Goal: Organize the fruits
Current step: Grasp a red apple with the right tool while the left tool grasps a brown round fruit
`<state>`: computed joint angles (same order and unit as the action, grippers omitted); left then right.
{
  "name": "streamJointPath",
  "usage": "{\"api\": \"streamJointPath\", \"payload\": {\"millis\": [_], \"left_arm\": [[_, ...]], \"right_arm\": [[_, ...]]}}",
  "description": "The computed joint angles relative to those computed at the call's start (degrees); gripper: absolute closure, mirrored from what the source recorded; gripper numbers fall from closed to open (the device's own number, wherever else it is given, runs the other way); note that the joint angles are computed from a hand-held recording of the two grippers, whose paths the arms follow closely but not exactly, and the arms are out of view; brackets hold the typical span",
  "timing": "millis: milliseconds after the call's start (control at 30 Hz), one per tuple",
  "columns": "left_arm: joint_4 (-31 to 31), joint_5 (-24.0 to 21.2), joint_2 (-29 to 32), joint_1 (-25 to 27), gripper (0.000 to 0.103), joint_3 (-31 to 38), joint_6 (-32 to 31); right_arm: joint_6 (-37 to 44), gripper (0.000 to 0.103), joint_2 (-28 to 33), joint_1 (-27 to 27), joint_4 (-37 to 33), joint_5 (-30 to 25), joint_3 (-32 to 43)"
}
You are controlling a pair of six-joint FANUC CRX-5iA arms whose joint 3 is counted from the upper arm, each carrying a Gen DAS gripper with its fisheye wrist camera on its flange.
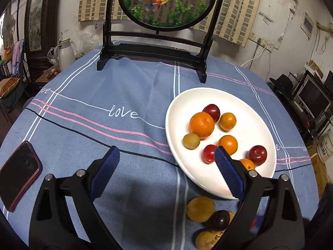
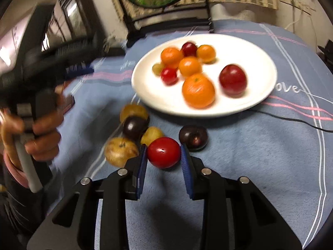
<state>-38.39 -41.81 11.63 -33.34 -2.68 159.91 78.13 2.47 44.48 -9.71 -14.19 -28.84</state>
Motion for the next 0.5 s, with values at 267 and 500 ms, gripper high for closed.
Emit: {"api": "streamJointPath", "payload": {"millis": [267,500], "left_arm": [[8.3,10.6,-4.9,0.1,0.01,-9.4,-13.0],[16.9,13.9,-4.3,-2.2,0.037,-13.7,-25.7]], "right_arm": [[-16.2,0.071,-2.4,-2.4,11.2,7.8,-5.7],[-17.1,0.071,-2.2,-2.3,12.1,7.5,-5.7]]}}
